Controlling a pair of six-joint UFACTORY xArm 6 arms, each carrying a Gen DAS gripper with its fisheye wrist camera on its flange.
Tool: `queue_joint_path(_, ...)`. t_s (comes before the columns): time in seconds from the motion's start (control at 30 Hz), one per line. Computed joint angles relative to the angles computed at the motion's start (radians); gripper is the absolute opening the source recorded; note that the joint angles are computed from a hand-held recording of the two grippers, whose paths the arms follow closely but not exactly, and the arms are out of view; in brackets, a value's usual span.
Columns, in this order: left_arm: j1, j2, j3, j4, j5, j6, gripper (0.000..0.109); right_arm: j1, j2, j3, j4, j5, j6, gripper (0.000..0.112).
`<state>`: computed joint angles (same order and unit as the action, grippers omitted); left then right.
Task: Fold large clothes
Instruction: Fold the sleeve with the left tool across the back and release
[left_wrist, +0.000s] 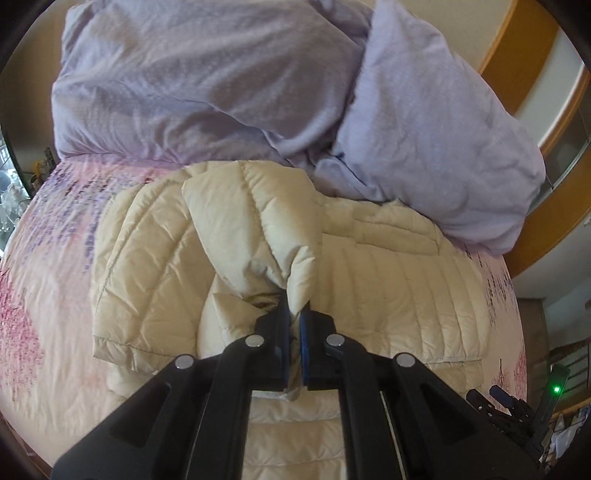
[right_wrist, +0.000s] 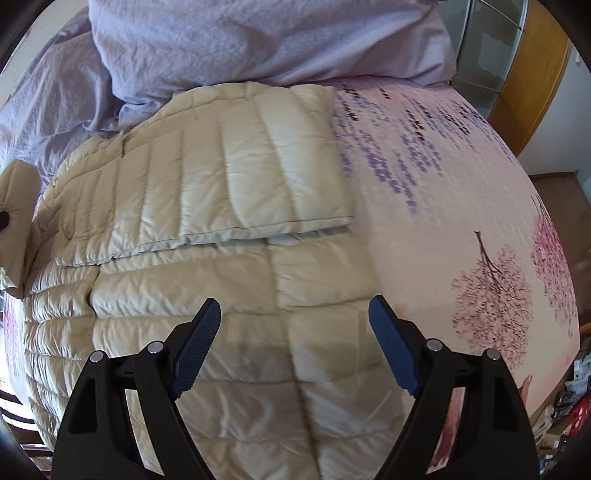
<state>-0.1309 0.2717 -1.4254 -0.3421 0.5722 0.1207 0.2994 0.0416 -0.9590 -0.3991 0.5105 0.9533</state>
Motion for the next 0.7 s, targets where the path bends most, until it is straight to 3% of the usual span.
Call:
queue_joint_path(0.37, -0.068, 0.084, -0.101, -0.022, 0.077, 0.009, 0.007, -0.031, -0.028, 0.048, 0.006, -0.02, -0.005, 0.084)
queue_joint_path(0.47, -0.065, 0.086, -0.106, -0.032, 0.093, 0.024, 0.018, -0.032, -0.013, 0.034, 0.014, -0.022, -0.015, 0.084)
queue_joint_path(0.53, -0.061, 0.08, -0.099, -0.042, 0.088, 0.038, 0.036, -0.027, 0.002, 0.018, 0.017, -0.021, -0.02, 0.084)
queue_joint_path(0.7, -0.041, 0.065, -0.075, -0.003, 0.048, 0.048, 0.045, -0.004, 0.057, -0.047, 0.037, -0.019, -0.047, 0.084)
